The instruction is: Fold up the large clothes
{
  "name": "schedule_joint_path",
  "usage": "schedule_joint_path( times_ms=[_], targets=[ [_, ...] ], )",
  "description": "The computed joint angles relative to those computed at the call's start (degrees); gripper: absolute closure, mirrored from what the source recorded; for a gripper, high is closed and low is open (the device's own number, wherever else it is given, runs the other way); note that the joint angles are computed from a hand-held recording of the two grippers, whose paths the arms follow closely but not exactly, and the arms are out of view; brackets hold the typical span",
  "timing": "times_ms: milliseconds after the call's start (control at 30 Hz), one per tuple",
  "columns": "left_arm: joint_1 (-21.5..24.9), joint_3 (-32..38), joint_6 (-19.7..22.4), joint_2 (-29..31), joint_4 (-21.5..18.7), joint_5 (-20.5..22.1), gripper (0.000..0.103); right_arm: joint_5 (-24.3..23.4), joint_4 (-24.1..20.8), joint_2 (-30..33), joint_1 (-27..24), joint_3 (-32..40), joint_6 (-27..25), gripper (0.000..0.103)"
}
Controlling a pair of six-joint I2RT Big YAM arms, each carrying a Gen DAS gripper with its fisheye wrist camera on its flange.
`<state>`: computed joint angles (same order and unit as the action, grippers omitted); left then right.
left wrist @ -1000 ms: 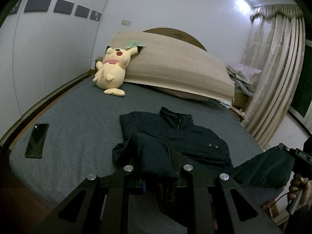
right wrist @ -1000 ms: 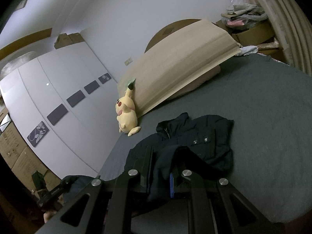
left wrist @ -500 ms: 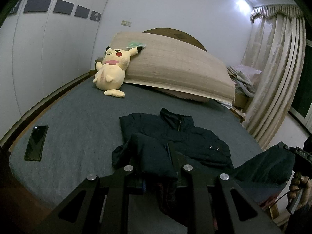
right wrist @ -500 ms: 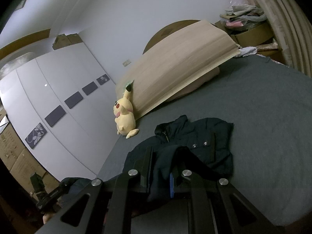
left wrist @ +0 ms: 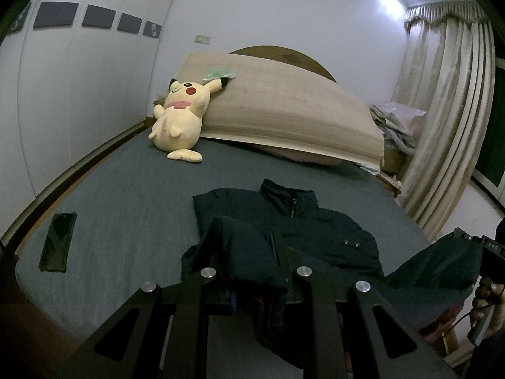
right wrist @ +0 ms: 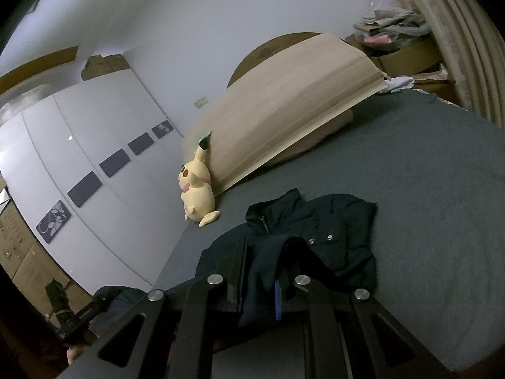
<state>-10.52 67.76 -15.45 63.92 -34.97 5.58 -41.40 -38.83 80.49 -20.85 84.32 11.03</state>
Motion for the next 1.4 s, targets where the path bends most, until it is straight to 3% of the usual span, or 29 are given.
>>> schedule_joint_path(
  times_ms=[733, 1400],
  targets=[
    [-1.75, 3.38, 1.77, 4.16, -0.23, -4.19, 0.085, 2.33, 1.28, 1.78, 1.31, 0.60, 1.36, 0.089],
    [-1.30, 8.94, 2.18, 10.65, 0.79, -5.21, 0.085, 5.34, 2.12, 5.28, 2.83, 4.57, 2.72, 0.089]
  ],
)
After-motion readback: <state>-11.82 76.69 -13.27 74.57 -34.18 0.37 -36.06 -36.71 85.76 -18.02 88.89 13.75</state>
